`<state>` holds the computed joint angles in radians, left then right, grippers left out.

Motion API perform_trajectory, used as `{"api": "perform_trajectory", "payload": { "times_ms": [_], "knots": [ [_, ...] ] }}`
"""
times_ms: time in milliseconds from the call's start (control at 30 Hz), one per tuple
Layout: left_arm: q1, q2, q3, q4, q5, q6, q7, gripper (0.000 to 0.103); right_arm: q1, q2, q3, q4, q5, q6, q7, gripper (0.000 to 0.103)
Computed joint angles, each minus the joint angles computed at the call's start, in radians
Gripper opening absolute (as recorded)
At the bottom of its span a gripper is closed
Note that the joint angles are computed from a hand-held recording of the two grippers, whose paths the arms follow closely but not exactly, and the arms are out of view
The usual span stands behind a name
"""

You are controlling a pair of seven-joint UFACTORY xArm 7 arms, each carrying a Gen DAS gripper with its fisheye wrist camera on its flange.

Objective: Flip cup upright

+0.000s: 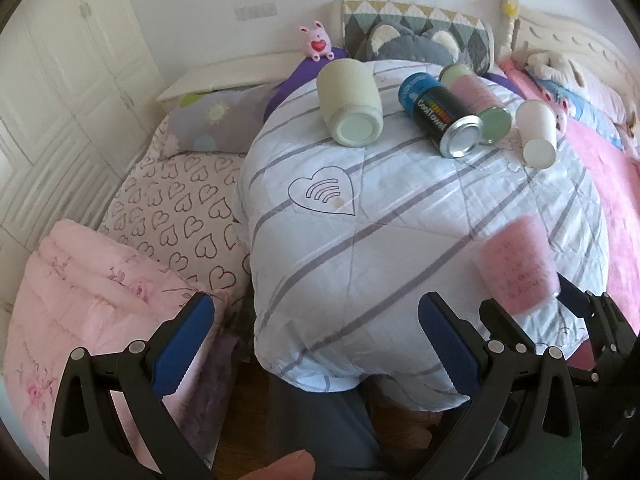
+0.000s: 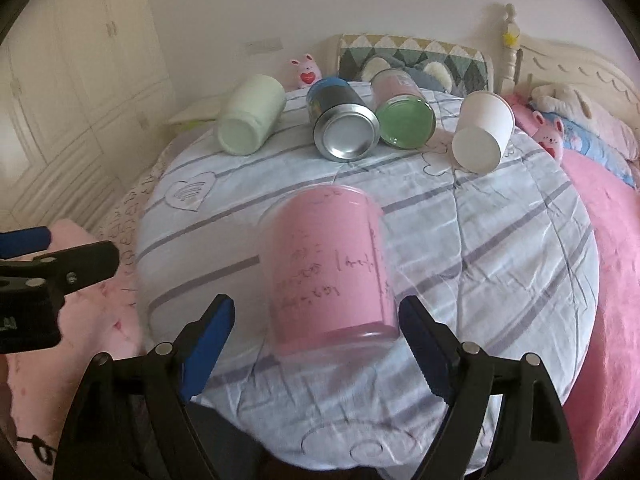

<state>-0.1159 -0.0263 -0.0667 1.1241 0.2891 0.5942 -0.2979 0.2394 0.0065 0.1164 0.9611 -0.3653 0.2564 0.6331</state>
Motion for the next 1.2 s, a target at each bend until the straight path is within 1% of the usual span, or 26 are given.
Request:
{"api": "perform_trajectory", "payload": {
  "times_ms": [67, 100, 167, 300, 400, 533, 667, 933, 1200],
  "knots": [
    [-0.003, -0.029, -0.006, -0.018, 0.016, 0.003, -0.028, 0.103, 0.000, -0.038, -0.001, -0.033, 0.137, -0.021, -0.121, 0.086],
    [-0.005, -0.044, -0.011, -0.027, 0.028, 0.004, -0.045, 0.103, 0.000, -0.063, -0.002, -0.051, 0.170, -0.027, -0.151, 0.086],
    [-0.008, -0.077, -0.024, -0.044, 0.044, 0.009, -0.078, 0.103, -0.001, -0.116, -0.008, -0.081, 0.231, -0.030, -0.213, 0.086],
    [-0.013, -0.122, -0.052, -0.061, 0.072, 0.024, -0.139, 0.103, -0.022, -0.218, -0.018, -0.134, 0.288, -0.032, -0.276, 0.086],
    [-0.022, -0.148, -0.073, -0.067, 0.076, 0.035, -0.176, 0.103, -0.050, -0.280, -0.015, -0.154, 0.297, -0.017, -0.291, 0.086],
    [-0.030, -0.165, -0.100, -0.065, 0.108, 0.050, -0.229, 0.103, -0.116, -0.358, 0.007, -0.187, 0.270, -0.003, -0.256, 0.086],
    [-0.044, -0.168, -0.116, -0.055, 0.130, 0.057, -0.257, 0.103, -0.174, -0.406, 0.019, -0.216, 0.250, -0.018, -0.219, 0.085],
    [-0.074, -0.158, -0.121, -0.047, 0.119, 0.076, -0.255, 0.103, -0.168, -0.407, -0.021, -0.240, 0.295, -0.042, -0.245, 0.086],
    [-0.082, -0.152, -0.118, -0.043, 0.113, 0.084, -0.271, 0.103, -0.169, -0.404, -0.024, -0.244, 0.311, -0.051, -0.270, 0.086]
  ]
}}
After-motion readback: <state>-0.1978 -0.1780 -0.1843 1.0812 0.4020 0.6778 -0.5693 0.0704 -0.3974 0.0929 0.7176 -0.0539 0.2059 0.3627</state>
